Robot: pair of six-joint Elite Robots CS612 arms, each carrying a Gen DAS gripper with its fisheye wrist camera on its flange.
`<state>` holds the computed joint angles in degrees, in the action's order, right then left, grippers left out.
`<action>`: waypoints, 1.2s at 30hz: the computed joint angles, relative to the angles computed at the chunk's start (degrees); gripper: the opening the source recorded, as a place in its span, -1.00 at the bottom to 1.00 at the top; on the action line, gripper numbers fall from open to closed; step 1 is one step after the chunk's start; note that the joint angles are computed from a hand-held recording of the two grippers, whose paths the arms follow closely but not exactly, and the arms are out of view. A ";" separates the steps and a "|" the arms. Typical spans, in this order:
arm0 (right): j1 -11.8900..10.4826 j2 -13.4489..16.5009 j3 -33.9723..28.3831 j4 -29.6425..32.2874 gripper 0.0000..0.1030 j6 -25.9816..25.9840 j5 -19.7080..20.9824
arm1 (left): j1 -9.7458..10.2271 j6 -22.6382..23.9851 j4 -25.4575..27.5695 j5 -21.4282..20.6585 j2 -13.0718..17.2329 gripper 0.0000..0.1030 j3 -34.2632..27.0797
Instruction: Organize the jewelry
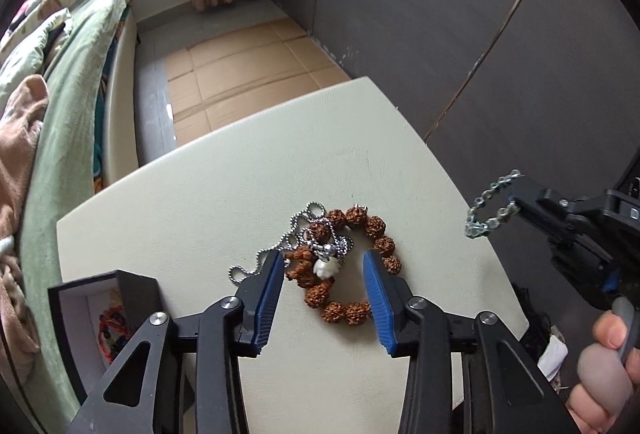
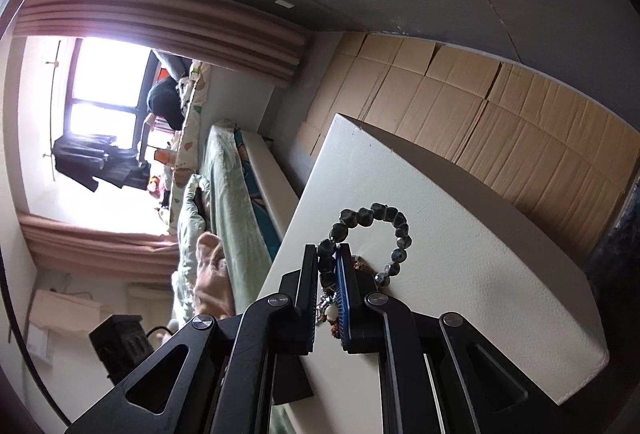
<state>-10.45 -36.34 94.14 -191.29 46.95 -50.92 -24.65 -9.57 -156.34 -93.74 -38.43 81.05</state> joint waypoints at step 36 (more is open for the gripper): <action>-0.31 0.37 -0.45 -1.22 -0.80 -1.58 4.16 | 1.03 -5.07 -5.10 0.72 -0.94 -0.87 1.23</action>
